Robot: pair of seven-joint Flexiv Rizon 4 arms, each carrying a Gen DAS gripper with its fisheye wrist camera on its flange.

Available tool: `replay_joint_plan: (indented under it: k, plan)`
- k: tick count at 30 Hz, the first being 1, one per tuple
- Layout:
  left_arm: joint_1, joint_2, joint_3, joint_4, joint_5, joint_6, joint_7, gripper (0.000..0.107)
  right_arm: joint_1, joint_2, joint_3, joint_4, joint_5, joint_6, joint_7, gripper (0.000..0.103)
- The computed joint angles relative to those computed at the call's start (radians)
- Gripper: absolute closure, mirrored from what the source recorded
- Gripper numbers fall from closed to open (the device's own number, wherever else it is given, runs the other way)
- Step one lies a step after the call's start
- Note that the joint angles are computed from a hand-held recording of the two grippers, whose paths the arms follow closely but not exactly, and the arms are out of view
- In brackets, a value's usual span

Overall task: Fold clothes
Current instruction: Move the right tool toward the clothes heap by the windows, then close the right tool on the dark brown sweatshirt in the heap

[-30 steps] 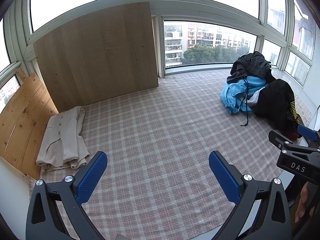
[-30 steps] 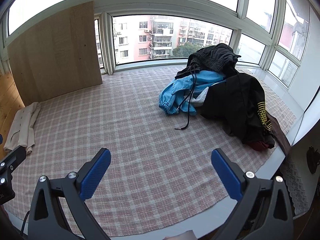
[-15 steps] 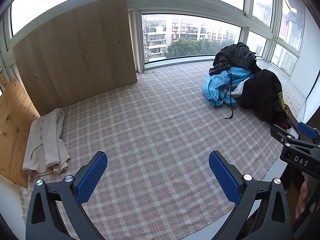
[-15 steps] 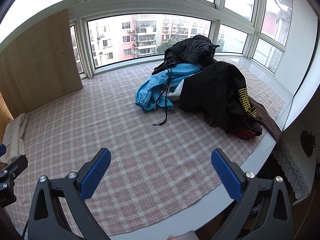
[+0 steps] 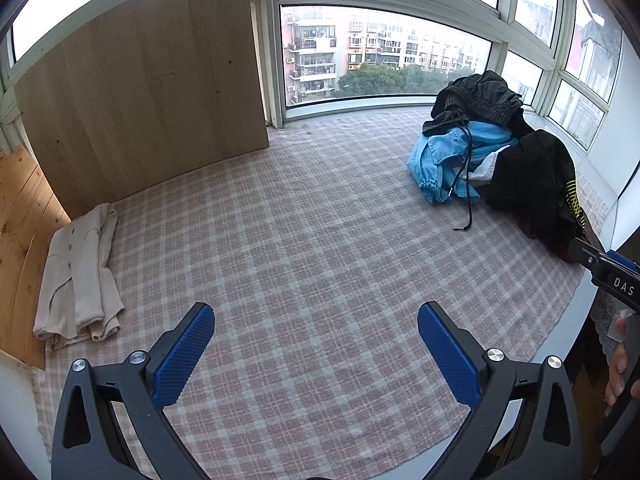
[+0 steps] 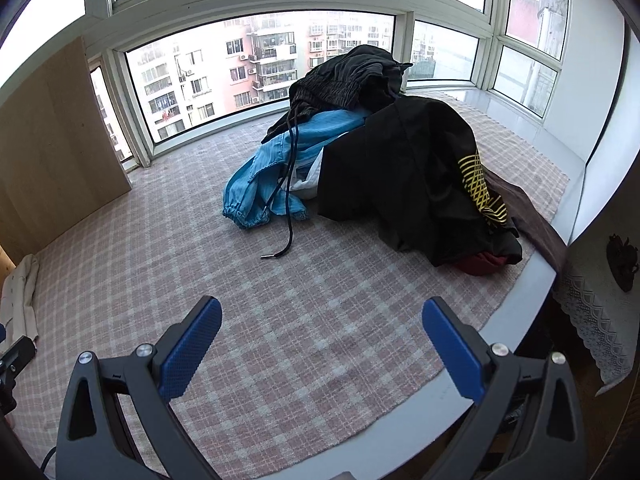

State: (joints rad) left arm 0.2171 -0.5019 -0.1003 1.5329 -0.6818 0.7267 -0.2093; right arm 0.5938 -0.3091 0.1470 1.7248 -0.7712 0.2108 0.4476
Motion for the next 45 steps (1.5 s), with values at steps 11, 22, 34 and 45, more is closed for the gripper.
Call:
replay_joint_plan:
  k: [11,22,34,45]
  plan:
    - [-0.095,0.055,-0.004,0.094,0.013,0.195,-0.119,0.005,-0.132,0.080,-0.029,0.116,-0.110,0.159,-0.159,0.002]
    - [-0.169,0.065,-0.006,0.098,0.086,0.309,-0.351,0.005,-0.325,0.246,-0.069,0.335,-0.485,0.391,-0.168,0.002]
    - [-0.196,-0.019,0.004,-0.036,0.178,0.263,-0.601,0.005,-0.705,0.448,-0.131,0.575,-0.538,0.942,-0.098,0.002]
    - [-0.212,-0.087,0.009,-0.124,0.299,0.218,-0.706,0.005,-0.717,0.271,-0.139,0.440,-0.403,1.126,-0.444,0.021]
